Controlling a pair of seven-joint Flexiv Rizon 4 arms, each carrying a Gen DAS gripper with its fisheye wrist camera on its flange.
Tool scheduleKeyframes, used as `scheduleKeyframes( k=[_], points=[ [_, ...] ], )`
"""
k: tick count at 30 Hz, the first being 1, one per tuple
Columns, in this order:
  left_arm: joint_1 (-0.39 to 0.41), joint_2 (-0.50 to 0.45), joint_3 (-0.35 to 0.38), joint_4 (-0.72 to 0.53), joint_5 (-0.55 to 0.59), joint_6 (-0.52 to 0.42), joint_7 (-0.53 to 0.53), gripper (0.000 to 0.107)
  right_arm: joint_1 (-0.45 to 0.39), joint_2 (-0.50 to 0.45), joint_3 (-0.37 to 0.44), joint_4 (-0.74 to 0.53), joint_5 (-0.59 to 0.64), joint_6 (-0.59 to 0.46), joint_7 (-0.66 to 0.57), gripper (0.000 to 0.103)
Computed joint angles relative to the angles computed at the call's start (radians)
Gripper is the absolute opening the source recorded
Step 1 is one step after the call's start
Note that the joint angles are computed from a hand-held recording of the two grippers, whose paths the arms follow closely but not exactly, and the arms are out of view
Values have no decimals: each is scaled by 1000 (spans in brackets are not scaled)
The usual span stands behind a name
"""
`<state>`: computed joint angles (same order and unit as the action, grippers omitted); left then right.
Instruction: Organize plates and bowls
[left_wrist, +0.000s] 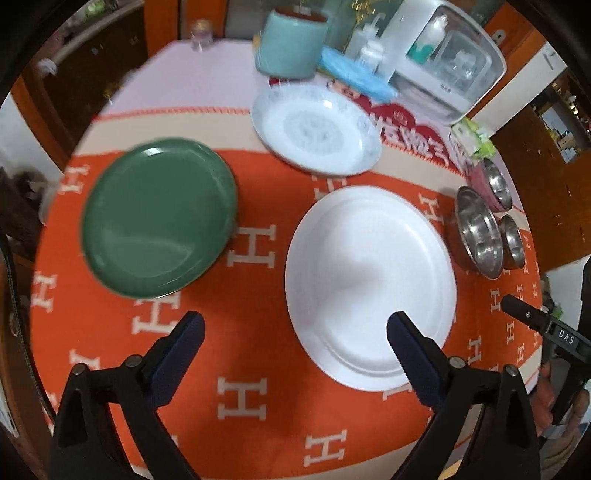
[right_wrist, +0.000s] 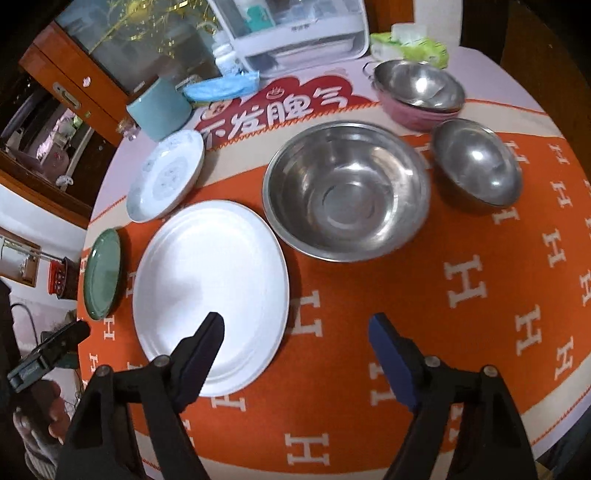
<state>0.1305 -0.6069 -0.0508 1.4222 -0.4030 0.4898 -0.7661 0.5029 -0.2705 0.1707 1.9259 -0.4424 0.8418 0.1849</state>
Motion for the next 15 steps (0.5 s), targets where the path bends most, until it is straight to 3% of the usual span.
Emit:
scheduleKeyframes(
  k=[9,15],
  points=[
    [-20,-160,-7,-202,50,-175,-81,85,-55,-91,0,-38,140,111,-126,66],
    [-37,-227,-3,-310,91,-267,-118,74,-74,-142,15,-108,241,61,-257,56]
  ],
)
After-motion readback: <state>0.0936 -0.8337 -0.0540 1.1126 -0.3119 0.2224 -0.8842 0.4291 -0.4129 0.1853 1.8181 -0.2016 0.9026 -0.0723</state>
